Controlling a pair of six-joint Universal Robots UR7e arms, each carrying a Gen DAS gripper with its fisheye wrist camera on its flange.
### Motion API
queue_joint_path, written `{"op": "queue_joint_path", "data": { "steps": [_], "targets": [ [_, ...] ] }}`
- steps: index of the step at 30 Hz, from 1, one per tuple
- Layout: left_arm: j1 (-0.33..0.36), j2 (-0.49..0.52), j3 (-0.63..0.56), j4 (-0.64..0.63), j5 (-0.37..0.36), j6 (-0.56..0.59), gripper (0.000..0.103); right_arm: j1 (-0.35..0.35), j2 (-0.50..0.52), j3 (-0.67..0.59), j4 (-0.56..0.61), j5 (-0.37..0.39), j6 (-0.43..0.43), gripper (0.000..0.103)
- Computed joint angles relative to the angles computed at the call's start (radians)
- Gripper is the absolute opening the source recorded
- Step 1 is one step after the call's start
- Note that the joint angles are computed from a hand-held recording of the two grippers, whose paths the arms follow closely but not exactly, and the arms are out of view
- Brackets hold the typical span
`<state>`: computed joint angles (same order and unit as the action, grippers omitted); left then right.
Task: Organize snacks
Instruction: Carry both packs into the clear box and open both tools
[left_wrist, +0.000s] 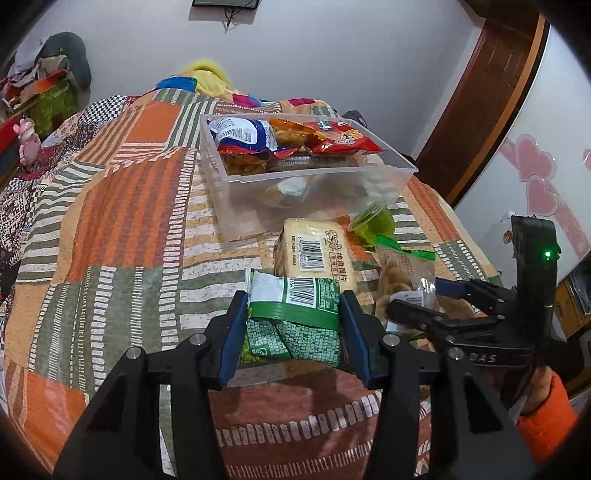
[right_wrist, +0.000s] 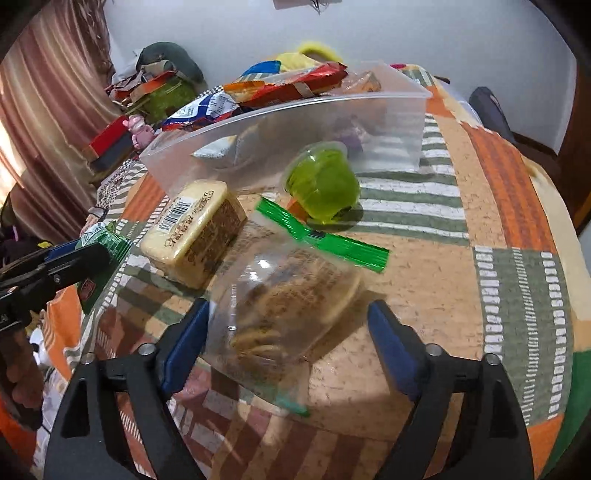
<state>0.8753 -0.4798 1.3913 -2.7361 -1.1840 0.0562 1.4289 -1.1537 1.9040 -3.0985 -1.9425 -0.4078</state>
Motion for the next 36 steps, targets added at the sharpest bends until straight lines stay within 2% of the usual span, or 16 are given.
{"op": "queue_joint_path", "data": {
  "steps": [1, 2, 3, 8, 16, 25, 36],
  "targets": [
    [0.0, 0.0, 0.0, -0.001, 0.001, 0.001, 0.049, 0.0, 0.002, -0.004, 0.007, 0.012, 0.005, 0.063],
    [-0.002, 0.0, -0.002, -0.002, 0.004, 0.003, 0.049, -0.002, 0.005, -0.011, 0.016, 0.024, 0.011, 0.051],
    [-0.002, 0.001, -0.004, -0.003, 0.006, 0.004, 0.049, -0.004, 0.005, -0.015, 0.024, 0.042, 0.018, 0.046],
    [-0.005, 0.012, -0.036, -0.014, 0.009, 0.013, 0.049, 0.02, 0.009, 0.006, -0.056, 0.007, -0.039, 0.042],
    [-0.01, 0.073, -0.164, -0.01, 0.015, 0.042, 0.049, 0.036, -0.04, 0.008, -0.111, 0.041, -0.086, 0.042],
    [-0.016, 0.181, -0.369, 0.034, 0.059, 0.095, 0.049, 0.049, 0.021, -0.144, -0.165, 0.026, -0.113, 0.042],
    [0.014, 0.343, -0.66, 0.166, 0.101, 0.083, 0.05, 0.047, 0.146, -0.335, -0.132, -0.042, -0.126, 0.042]
  ]
}}
